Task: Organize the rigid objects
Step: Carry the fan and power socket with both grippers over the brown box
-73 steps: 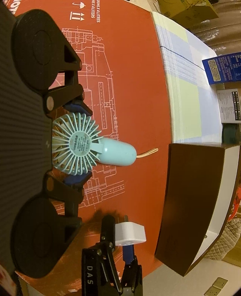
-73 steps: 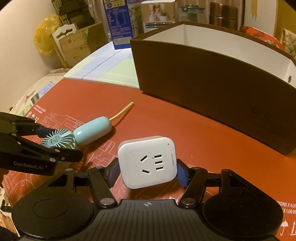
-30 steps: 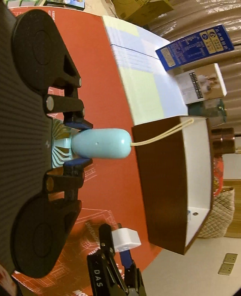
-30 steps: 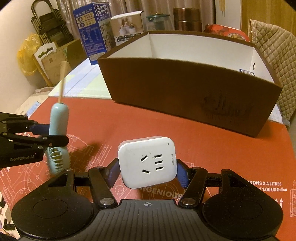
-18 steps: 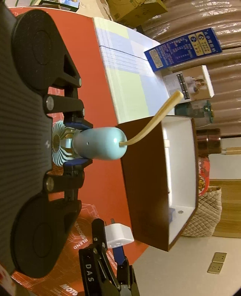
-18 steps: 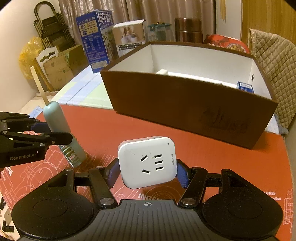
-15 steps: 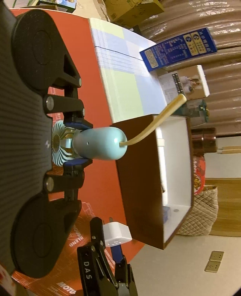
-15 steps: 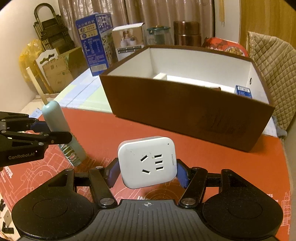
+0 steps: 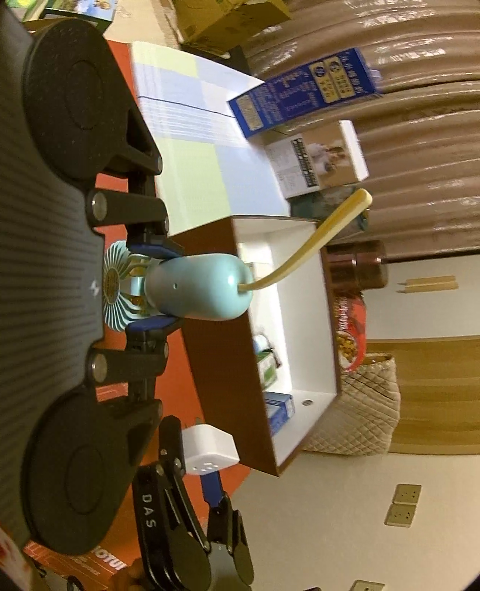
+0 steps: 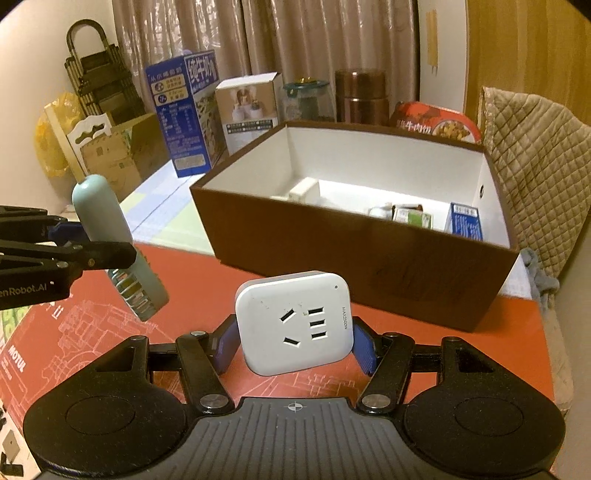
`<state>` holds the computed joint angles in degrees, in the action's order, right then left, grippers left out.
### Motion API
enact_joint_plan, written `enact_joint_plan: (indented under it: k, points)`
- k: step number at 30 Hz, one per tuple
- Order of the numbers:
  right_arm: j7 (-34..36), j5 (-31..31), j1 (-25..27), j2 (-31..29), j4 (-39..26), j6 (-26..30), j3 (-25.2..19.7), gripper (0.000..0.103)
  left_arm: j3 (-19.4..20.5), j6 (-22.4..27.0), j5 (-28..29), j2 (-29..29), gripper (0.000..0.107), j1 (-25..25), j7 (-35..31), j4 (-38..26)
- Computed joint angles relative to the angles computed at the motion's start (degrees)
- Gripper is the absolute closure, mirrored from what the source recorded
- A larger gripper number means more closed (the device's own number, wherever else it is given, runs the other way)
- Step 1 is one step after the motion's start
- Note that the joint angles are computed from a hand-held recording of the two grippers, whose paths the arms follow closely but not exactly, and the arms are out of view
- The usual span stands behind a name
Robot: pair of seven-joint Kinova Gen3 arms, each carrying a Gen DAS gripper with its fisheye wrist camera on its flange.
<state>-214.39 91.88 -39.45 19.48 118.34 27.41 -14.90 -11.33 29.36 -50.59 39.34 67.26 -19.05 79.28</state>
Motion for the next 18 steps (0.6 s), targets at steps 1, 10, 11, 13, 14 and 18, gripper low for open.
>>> enact_joint_plan:
  k: [1, 10, 11, 13, 14, 18]
  points:
    - [0.03, 0.14, 0.08, -0.18, 0.00, 0.09, 0.08, 0.044, 0.09, 0.10, -0.11, 0.03, 0.079, -0.12, -0.36, -0.50]
    - [1.64, 1.09, 2.55, -2.03, -0.79, -0.52, 0.90, 0.044, 0.82, 0.34, 0.33, 0.71, 0.079, -1.71, -4.52, -5.60]
    - [1.72, 1.40, 2.97, -2.21, -1.02, -0.64, 0.99, 0.044, 0.85, 0.27, 0.53, 0.90, 0.079, -1.97, -5.17, -6.40]
    - [1.76, 2.23, 3.96, -2.53, -1.34, -1.02, 1.07, 0.044, 0.85, 0.50, 1.05, 1.39, 0.079, -2.35, -6.52, -8.14]
    - [2.03, 2.41, 4.49, -2.62, -1.65, -1.21, 1.13, 0.044, 0.85, 0.54, 1.35, 1.66, 0.079, -2.58, -7.22, -9.06]
    - [3.86, 2.84, 6.35, -2.75, -3.12, -1.76, 1.46, 0.044, 0.67, 0.55, 2.72, 2.98, 0.079, -3.62, -10.26, -12.93]
